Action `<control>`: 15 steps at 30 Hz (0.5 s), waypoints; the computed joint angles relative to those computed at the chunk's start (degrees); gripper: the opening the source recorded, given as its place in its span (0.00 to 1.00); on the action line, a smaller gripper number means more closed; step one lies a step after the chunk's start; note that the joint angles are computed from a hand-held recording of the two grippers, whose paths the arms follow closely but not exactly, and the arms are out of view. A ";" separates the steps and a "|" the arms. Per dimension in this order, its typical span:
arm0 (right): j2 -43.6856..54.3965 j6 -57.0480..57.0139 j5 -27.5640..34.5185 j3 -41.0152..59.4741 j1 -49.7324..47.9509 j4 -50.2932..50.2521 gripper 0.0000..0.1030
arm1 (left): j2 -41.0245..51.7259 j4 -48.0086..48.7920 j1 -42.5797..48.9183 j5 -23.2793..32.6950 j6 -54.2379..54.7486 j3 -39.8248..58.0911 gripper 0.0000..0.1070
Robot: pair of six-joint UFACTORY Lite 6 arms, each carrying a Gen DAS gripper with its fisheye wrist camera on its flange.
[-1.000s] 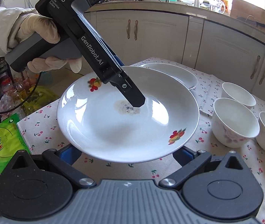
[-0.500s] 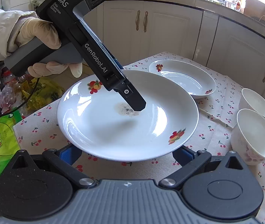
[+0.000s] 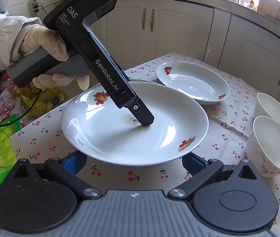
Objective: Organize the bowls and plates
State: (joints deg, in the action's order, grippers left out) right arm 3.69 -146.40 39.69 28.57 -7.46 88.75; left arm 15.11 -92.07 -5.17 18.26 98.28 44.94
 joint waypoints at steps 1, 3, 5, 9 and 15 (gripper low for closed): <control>0.08 0.11 -0.09 0.07 0.10 0.08 1.00 | 0.07 0.53 -0.02 -0.06 -0.37 0.13 0.86; 0.34 0.48 -0.14 0.32 0.25 -0.05 1.00 | 0.33 2.89 -0.14 -0.35 -2.67 0.76 0.86; 0.39 0.67 -0.16 0.39 0.30 -0.10 1.00 | 0.61 5.63 -0.19 -0.66 -5.34 1.37 0.86; 0.71 1.84 0.70 0.77 -0.20 -0.82 1.00 | 1.32 13.52 -0.58 -1.81 -13.20 2.91 0.86; 0.20 1.21 1.47 0.13 -0.59 -0.61 1.00 | 1.92 21.62 -0.89 -2.27 -22.06 4.19 0.86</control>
